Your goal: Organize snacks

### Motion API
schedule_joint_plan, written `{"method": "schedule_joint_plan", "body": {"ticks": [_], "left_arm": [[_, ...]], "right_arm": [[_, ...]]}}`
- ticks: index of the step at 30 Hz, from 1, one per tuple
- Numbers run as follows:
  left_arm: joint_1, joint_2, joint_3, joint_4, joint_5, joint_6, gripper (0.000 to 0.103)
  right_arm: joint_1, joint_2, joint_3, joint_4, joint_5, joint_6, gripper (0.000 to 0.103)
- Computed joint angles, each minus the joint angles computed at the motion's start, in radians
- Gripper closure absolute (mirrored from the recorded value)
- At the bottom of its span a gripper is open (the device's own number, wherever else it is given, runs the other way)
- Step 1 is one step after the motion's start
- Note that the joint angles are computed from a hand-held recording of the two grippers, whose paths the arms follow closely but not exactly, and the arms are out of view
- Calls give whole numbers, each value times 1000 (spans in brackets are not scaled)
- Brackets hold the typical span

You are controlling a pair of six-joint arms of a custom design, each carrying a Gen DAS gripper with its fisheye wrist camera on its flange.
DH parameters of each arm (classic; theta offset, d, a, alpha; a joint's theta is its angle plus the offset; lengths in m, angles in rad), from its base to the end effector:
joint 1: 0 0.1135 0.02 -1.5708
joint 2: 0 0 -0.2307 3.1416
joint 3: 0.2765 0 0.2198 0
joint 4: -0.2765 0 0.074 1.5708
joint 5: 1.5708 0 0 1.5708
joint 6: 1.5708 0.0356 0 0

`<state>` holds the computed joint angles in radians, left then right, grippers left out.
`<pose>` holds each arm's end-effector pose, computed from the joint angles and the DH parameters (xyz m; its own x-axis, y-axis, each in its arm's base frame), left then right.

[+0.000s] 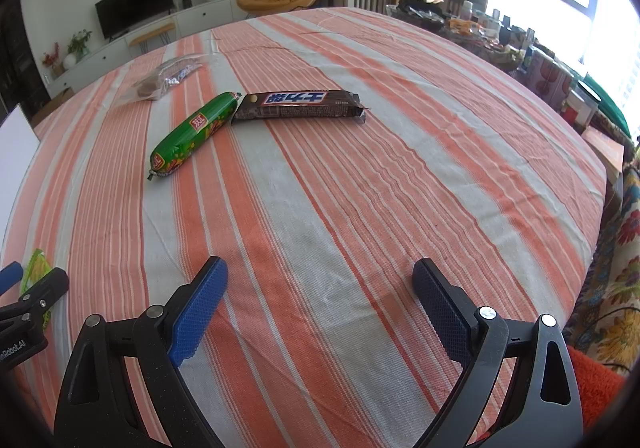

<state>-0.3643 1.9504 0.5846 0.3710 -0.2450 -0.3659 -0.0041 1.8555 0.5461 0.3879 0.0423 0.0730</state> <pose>0.2520 -0.0868 0.0419 -0.8112 -0.0621 -0.5814 -0.0729 0.9973 -0.0049 0.2636 -0.0026 0.0589 -0.7922 0.0761 -0.6055 0.0877 0.9961 0.0105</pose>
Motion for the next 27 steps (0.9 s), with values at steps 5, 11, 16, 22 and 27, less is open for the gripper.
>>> {"method": "schedule_joint_plan", "body": {"ticks": [5, 11, 16, 22, 27], "left_arm": [[36, -5, -4, -32, -71, -125, 0], [51, 2, -1, -43, -95, -163, 0], [51, 2, -1, -43, -95, -163, 0], [56, 4, -1, -39, -88, -149, 0], [67, 3, 26, -81, -64, -128, 0]], "right_arm": [[0, 1, 1, 0, 0, 0, 7], [0, 1, 0, 0, 0, 0, 7], [0, 2, 2, 0, 0, 0, 7], [-1, 2, 3, -1, -1, -1, 7], [-1, 2, 0, 1, -1, -1, 7]]}}
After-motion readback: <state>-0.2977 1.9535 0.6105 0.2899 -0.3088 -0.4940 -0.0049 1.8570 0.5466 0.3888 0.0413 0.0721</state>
